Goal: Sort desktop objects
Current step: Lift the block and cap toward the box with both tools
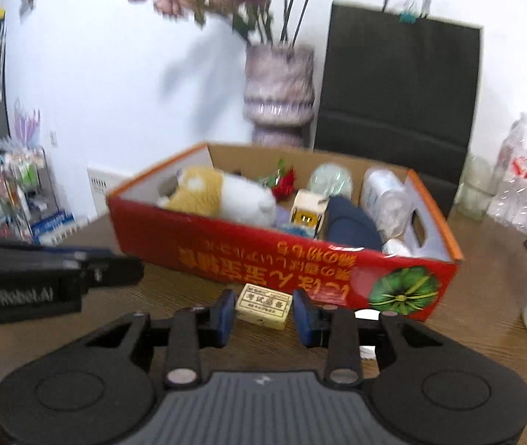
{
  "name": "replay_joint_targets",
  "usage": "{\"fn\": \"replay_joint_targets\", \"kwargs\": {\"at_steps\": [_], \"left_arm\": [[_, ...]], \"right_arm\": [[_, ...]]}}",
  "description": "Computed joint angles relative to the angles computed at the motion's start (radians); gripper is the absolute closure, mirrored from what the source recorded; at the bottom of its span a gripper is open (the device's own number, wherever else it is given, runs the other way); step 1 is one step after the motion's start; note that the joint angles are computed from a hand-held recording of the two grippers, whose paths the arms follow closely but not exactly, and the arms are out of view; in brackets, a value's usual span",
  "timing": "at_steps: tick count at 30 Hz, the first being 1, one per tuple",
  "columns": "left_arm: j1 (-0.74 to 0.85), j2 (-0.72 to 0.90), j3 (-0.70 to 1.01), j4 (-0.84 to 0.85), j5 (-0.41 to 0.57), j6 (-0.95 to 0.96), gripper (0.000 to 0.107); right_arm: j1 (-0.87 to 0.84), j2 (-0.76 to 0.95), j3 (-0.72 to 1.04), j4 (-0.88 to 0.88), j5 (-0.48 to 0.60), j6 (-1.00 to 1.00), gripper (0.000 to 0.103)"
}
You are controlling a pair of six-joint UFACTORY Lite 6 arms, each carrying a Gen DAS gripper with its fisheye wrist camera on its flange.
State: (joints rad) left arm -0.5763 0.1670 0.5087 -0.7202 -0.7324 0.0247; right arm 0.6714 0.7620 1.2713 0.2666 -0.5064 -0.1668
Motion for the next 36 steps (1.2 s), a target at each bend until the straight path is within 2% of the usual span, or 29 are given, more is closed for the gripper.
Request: {"fn": "replay_joint_targets", "kwargs": {"at_steps": [4, 9, 16, 21, 24, 28, 32, 36], "left_arm": [[-0.189, -0.141, -0.098, -0.275, -0.063, 0.124, 0.08], [-0.402, -0.314, -0.146, -0.522, -0.122, 0.259, 0.08], [-0.812, -0.385, -0.078, -0.903, -0.419, 0.473, 0.08], [-1.035, -0.355, -0.01, -1.056, -0.618, 0.499, 0.08], [-1.108, -0.328, 0.027, -1.101, -0.685, 0.502, 0.08], [-1.102, -0.319, 0.049, -1.105, -0.674, 0.526, 0.08], [-1.011, -0.337, 0.04, -1.075, -0.604, 0.574, 0.08], [-0.79, -0.404, 0.05, -1.021, -0.438, 0.766, 0.08]], "right_arm": [[0.038, -0.205, -0.267, 0.031, -0.129, 0.003, 0.07], [0.105, -0.444, -0.543, 0.099, -0.251, -0.013, 0.07], [0.248, -0.779, -0.839, 0.27, -0.321, -0.097, 0.07], [0.387, -1.044, -0.991, 0.465, -0.348, -0.247, 0.07], [0.471, -1.167, -1.052, 0.581, -0.365, -0.339, 0.07], [0.526, -1.265, -1.093, 0.67, -0.368, -0.411, 0.07], [0.42, -1.228, -1.061, 0.562, -0.303, -0.338, 0.07], [0.237, -1.107, -0.94, 0.363, -0.167, -0.204, 0.07]]}}
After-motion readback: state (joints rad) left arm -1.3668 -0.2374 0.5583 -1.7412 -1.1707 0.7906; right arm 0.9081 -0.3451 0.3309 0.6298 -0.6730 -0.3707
